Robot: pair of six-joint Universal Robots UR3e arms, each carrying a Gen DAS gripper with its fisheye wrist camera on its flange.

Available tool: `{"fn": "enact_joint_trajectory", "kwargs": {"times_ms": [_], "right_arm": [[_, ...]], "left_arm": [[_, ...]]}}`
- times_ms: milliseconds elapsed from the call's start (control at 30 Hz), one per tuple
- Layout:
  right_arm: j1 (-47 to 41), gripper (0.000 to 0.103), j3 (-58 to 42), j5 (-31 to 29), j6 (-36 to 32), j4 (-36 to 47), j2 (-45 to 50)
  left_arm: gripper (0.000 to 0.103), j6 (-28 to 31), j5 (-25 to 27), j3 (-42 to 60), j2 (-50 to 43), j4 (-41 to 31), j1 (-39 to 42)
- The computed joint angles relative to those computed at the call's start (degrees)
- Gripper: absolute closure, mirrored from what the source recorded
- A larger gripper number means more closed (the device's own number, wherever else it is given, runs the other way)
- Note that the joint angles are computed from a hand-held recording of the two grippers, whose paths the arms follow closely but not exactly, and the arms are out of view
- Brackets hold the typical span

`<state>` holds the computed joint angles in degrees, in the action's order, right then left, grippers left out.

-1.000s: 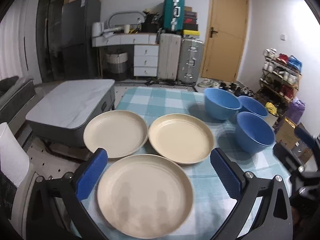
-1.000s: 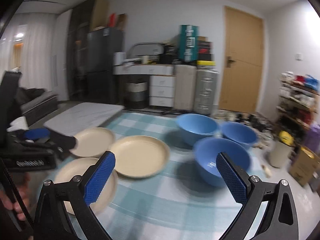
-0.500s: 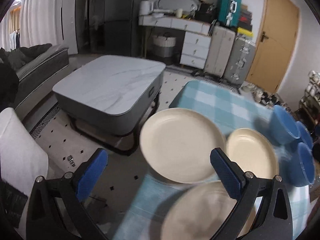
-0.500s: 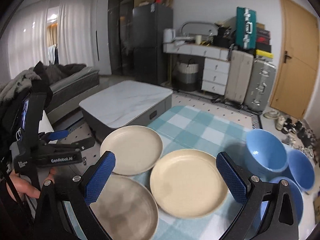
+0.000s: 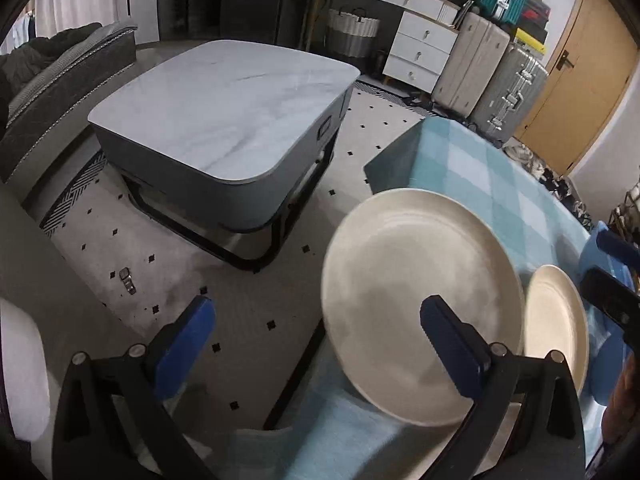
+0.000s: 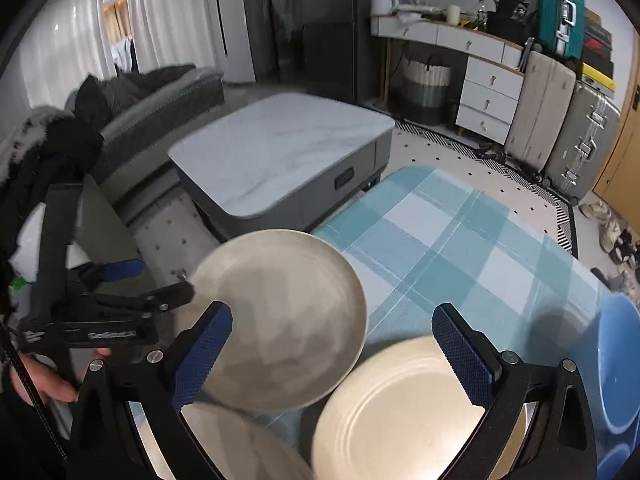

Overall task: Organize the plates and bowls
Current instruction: 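Reach the left gripper to the nearest cream plate and grasp its rim, then lift the cream plate with the left gripper, tilting it upright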

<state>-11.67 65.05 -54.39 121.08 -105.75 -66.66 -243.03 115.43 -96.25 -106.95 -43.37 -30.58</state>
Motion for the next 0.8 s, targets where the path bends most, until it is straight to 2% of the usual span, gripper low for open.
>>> {"fn": "enact_joint_trajectory", "kwargs": {"times_ms": [33, 100, 133, 300, 367, 433, 500, 567, 633, 767, 800], "right_arm": [[1.29, 0.001, -0.28, -1.25, 1.15, -2.97, 1.57], [3.47, 0.002, -4.67, -3.19, 2.51, -3.11, 6.29], [4.32, 0.005, -5.75, -4.61, 3.15, -3.92, 7.77], [8.33, 0.008, -5.62, -11.51, 1.81, -10.91, 12.41], [9.33, 0.014, -6.04, -13.97, 1.78, -12.55, 14.36], [9.61, 0.026, -7.19, -14.59, 1.78, -12.33, 15.84], [9.98, 0.026, -8.31, -15.42, 1.51, -11.9, 17.0], [10.36, 0.032, -8.52, -16.46, 1.03, -12.48, 17.75], [10.72, 0.042, -9.36, -17.87, 0.83, -12.56, 18.87], [10.83, 0.05, -12.0, -19.66, 1.28, -11.24, 21.29], [10.55, 0.057, -13.31, -19.13, 1.83, -9.95, 21.9]], "left_arm": [[0.0, 0.27, 1.99, 0.64, -1.03, -0.15, -0.62], [0.0, 1.08, 3.56, 1.48, -2.15, -1.32, -0.89], [0.0, 1.97, 3.02, 1.13, -2.55, -0.29, -0.6], [0.0, 4.38, -1.52, -3.6, -2.06, 5.91, 2.14], [0.0, 4.99, -2.84, -4.84, -1.69, 7.08, 2.84], [0.0, 5.41, -3.46, -5.47, -1.85, 8.56, 3.19], [0.002, 5.42, -3.02, -5.74, -1.83, 8.94, 2.82], [0.002, 5.97, -3.22, -5.96, -1.98, 9.58, 2.82], [0.002, 6.24, -3.7, -6.44, -1.97, 10.51, 3.01], [0.002, 6.49, -5.07, -7.42, -1.81, 12.24, 3.63], [0.002, 6.5, -5.35, -7.55, -1.73, 12.25, 3.77]]}}
